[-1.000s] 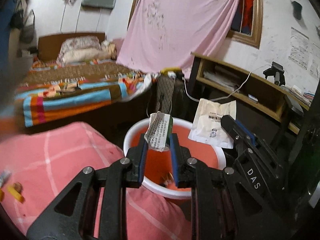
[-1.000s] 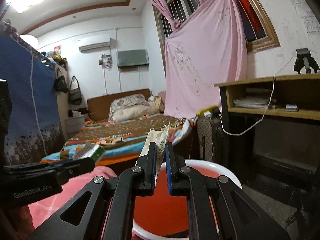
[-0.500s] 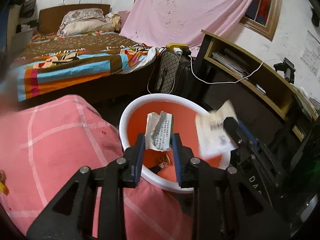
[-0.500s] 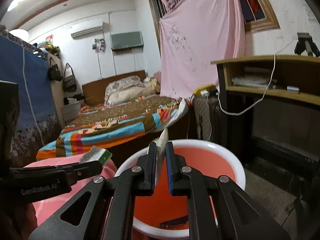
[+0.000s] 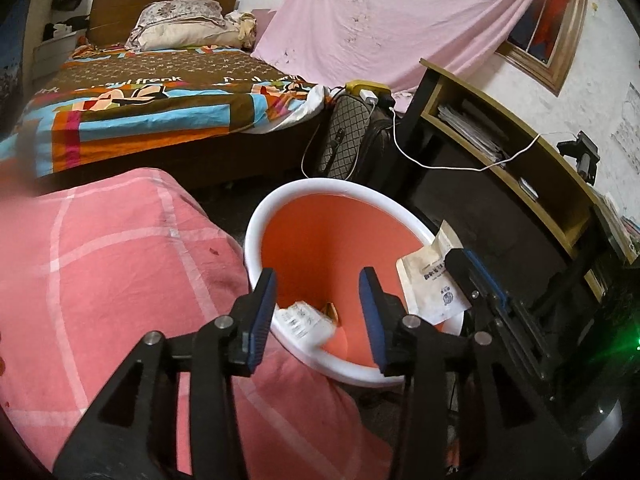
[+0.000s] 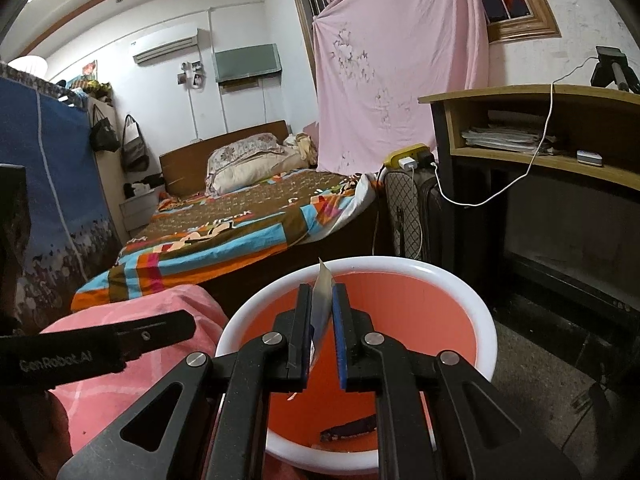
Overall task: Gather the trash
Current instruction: 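Move both open tools back over the yellow caps on the bedspread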
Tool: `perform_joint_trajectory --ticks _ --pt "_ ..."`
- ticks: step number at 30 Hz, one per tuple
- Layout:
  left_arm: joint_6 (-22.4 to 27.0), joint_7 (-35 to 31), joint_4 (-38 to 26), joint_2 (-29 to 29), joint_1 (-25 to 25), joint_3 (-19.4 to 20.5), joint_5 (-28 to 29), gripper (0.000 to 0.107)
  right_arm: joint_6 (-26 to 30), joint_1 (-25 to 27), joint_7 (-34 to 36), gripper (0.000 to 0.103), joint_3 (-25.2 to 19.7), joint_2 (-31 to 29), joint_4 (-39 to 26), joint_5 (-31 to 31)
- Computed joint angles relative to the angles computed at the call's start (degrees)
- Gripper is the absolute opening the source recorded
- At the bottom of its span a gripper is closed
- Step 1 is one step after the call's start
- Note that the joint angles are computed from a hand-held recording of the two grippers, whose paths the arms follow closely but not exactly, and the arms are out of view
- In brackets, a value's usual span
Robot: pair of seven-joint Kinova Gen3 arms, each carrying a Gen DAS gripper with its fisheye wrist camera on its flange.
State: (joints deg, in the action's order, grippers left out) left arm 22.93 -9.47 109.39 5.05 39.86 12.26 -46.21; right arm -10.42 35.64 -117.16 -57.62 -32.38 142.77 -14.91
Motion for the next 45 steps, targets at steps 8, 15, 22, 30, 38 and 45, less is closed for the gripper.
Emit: perform_joint_trajectory --ticks 8,15,22,30,38,45 --pt "2.45 9.76 1.55 -1.52 7.1 -5.73 -8.75 0.029 0.84 0.66 -0.24 0.01 -0.72 -0.49 -0.54 0.02" --pt "9.0 21.51 4.25 -3.91 8.18 -3.57 -18.79 0.032 0.7 1.13 -1.11 0.011 -1.63 -1.94 -0.75 0.2" --pt "18.49 31.73 8.83 -8.05 7.86 0.94 -25.42 0.04 -0.41 0.71 -2.34 0.027 -2.49 -5.03 -0.73 0.49" --pt "35.75 40.65 13.38 -11.69 -4.77 21.35 -28.21 0.069 -1.08 -2.09 -4.6 0.052 -1.71 -11.59 -1.25 1.18" --pt "53.86 49.19 17.87 -13.61 -4.24 29.92 -26.25 0.088 -3.02 -5.41 -7.94 0.103 -1.79 -18.33 -2.14 2.76" --pt "69.36 54.05 20.91 -12.65 13.59 21.58 -23.54 0.088 -7.58 -5.37 -11.08 0.103 -5.23 -22.18 -2.81 3.64"
